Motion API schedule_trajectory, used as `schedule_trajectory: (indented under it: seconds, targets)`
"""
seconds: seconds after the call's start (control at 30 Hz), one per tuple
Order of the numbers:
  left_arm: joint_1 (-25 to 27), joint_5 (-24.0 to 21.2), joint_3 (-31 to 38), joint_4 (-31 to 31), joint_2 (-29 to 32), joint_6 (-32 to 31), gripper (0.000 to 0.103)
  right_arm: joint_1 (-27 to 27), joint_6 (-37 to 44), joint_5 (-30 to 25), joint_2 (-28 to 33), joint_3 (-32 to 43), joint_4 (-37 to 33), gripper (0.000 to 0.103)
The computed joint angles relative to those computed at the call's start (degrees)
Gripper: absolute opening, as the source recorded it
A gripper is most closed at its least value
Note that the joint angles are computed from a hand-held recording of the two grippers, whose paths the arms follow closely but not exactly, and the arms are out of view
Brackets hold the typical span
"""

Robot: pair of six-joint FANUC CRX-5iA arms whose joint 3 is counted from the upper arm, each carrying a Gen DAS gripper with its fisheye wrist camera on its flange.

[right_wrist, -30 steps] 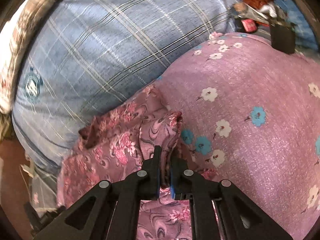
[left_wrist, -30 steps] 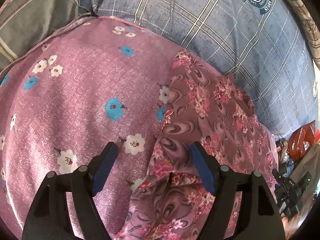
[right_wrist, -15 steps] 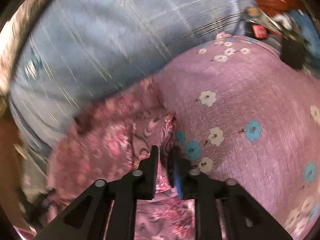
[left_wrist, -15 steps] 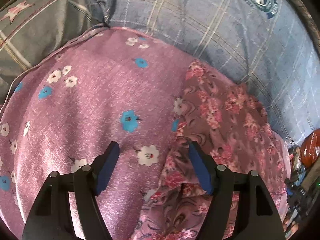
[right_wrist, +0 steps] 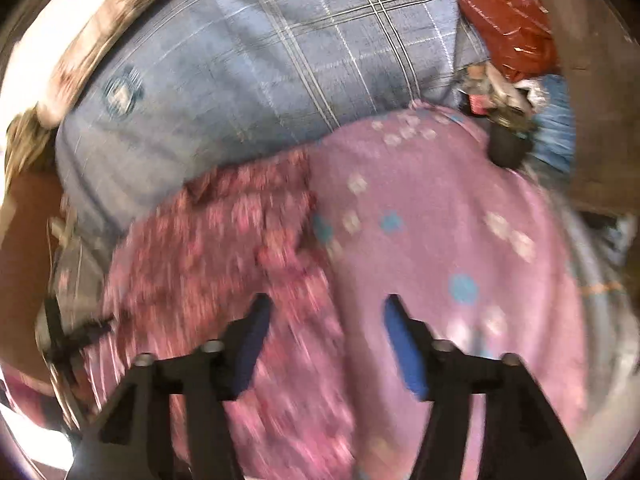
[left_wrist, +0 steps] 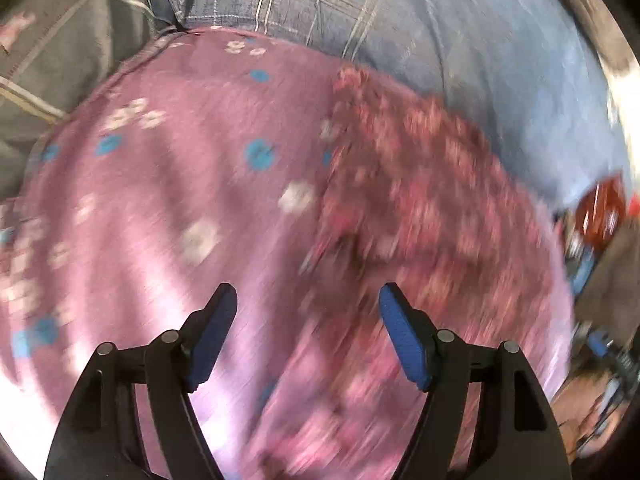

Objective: Fold small clothes

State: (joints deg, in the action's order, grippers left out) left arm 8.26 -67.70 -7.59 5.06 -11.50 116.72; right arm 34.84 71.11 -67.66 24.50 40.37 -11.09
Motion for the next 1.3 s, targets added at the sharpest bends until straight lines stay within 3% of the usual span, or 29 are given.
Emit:
schedule_trajectory:
  seconds: [0.13,0.27,0.6,0.73,0.77,0.8,0.83,0.87,1.03,1.3]
  targets:
    - [-0.20,-6.77,-3.90,1.88,-4.38,-5.01,0.074,0.42,3.69,0.41,-9.02,-14.51,-0.59,0.069]
    - [-2.32,-10.36,-9.50,5.75,-7.84,-6.63,0.074,1.10,4.90,0.50,-12.59,-23.47,-4.02,0.069]
    - [-10.08,-12.81,-14.20,6.25,-6.92,-4.56,0.074,3.38,14.01,-2.21,-12.16,-26.06,-12.30,0.068]
    - [-12.64,-12.30,-14.28,4.97,-6.14,-2.06,0.074,5.43,15.41,-3.02,-11.38,-26.00,-10.88,0.065]
    - [-13.21,-12.02,-14.27,4.75,-5.76,-1.30,0.071,6.07,15.80,-3.28,-11.19,-25.97,-9.95,0.054]
    - [-14.00,-11.95,-13.96,4.34,-5.18,-0.52,0.051,6.26,16.31,-3.65,-11.07,-25.89,-9.85,0.029]
    - [-14.62,-12.08,-13.39,4.40,-4.13,-0.28,0.018,6.18,17.25,-4.80,-10.56,-25.25,-10.34,0.017]
    - [-14.40,-12.35,-13.63,5.75,-3.57,-1.20,0.008,6.14,17.76,-5.40,-10.33,-24.92,-10.55,0.006]
    - [-13.12,-7.89,-15.53,10.06,-7.46,-3.73,0.005,4.00,19.62,-3.58,-11.94,-24.03,-15.48,0.005]
    - [-6.89,-1.48,-18.11,19.31,-13.93,-7.94,0.005,-3.71,24.74,3.67,-14.79,-22.09,-32.99,0.005]
